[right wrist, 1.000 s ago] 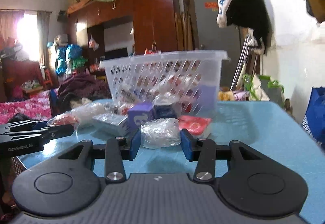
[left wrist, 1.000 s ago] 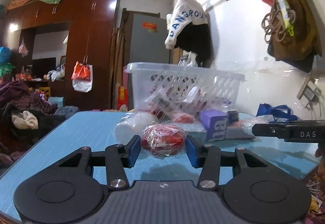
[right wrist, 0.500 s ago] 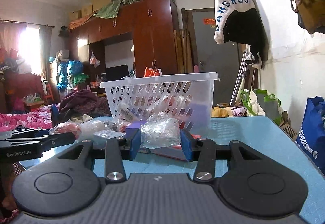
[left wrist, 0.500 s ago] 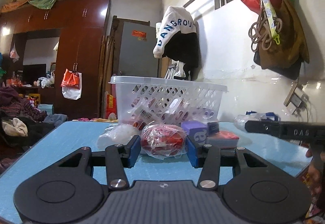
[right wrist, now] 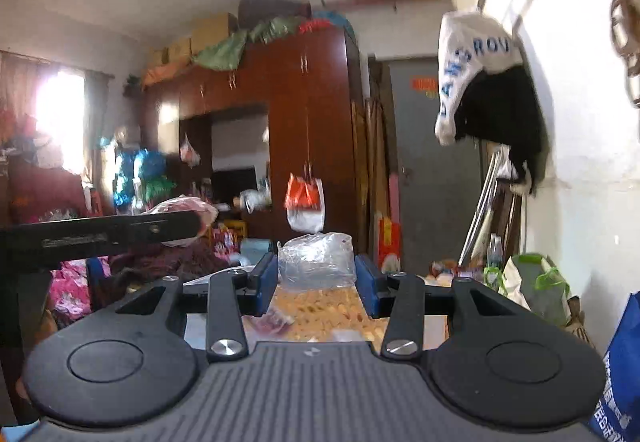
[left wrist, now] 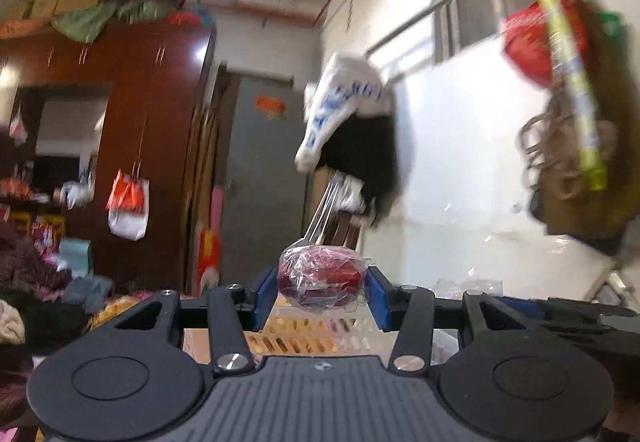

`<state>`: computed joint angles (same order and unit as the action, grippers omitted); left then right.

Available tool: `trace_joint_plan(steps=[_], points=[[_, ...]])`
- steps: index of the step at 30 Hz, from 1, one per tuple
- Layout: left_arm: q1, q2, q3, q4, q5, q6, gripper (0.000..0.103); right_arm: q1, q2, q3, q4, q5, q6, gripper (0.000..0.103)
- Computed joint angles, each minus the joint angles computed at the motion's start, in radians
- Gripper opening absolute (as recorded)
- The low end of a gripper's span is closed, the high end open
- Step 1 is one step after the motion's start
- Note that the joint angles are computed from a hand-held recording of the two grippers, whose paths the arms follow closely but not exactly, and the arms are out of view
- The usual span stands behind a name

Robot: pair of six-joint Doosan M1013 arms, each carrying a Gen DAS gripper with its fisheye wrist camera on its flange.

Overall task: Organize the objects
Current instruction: 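Carry both items over the white basket and open both tools, then grasp the white cup with the left tool while the right tool grasps the clear printed packet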

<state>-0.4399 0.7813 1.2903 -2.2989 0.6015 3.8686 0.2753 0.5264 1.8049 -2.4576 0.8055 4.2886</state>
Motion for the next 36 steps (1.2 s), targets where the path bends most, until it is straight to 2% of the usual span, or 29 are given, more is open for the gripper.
trace_joint_plan(steps=[3,4,5,6,7,8,10,11,12,14,17,22,24,25,27,29,30,33,36], points=[[-0.012,0.034,-0.078,0.096,-0.1,-0.109,0.052,-0.016,0.016,-0.029,0.001,-0.043,-0.032,0.047],[-0.013,0.043,-0.09,0.107,-0.114,-0.12,0.059,-0.017,0.021,-0.032,-0.006,-0.046,-0.038,0.053],[-0.012,0.053,-0.104,0.148,-0.122,-0.151,0.08,-0.016,0.02,-0.031,0.003,-0.06,-0.054,0.072],[-0.01,0.06,-0.115,0.196,-0.134,-0.196,0.087,-0.008,0.016,-0.02,0.023,-0.051,-0.064,0.083],[-0.006,0.059,-0.108,0.191,-0.137,-0.201,0.088,0.003,0.012,0.005,0.019,0.001,-0.042,0.097],[0.0,0.055,-0.09,0.153,-0.128,-0.188,0.088,0.013,0.008,0.036,-0.011,0.062,0.007,0.103],[0.02,0.036,-0.035,0.101,-0.063,-0.157,0.088,0.024,-0.004,0.091,-0.05,0.119,0.082,0.103],[0.029,0.023,0.003,0.044,-0.019,-0.098,0.089,0.028,-0.009,0.111,-0.045,0.121,0.102,0.103],[0.039,0.009,0.045,-0.013,0.019,-0.036,0.09,0.032,-0.013,0.128,-0.04,0.106,0.112,0.103],[0.052,-0.014,0.112,-0.078,0.042,0.04,0.098,0.033,-0.016,0.151,-0.027,0.039,0.125,0.103],[0.064,-0.029,0.151,-0.046,-0.012,0.032,0.098,0.019,-0.022,0.136,0.051,-0.144,0.094,0.103],[0.075,-0.017,0.141,0.068,-0.095,-0.059,0.098,0.001,-0.008,0.11,0.069,-0.264,0.099,0.103],[0.078,-0.008,0.13,0.112,-0.107,-0.11,0.098,-0.003,-0.008,0.115,-0.017,-0.255,0.201,0.102],[0.079,-0.005,0.125,0.131,-0.112,-0.133,0.098,0.0,-0.007,0.112,-0.033,-0.251,0.201,0.1],[0.079,0.0,0.117,0.168,-0.129,-0.171,0.098,0.02,0.002,0.091,0.088,-0.227,0.051,0.092],[0.078,0.002,0.114,0.201,-0.144,-0.187,0.096,0.026,0.009,0.059,0.194,-0.273,-0.08,0.068],[0.077,0.003,0.113,0.214,-0.154,-0.192,0.095,0.02,0.009,0.051,0.19,-0.308,-0.081,0.065],[0.074,0.005,0.105,0.275,-0.183,-0.228,0.092,0.014,0.01,0.046,0.137,-0.33,-0.025,0.065],[0.075,0.01,0.087,0.416,-0.197,-0.351,0.091,0.011,0.013,0.04,0.106,-0.372,-0.011,0.063]])
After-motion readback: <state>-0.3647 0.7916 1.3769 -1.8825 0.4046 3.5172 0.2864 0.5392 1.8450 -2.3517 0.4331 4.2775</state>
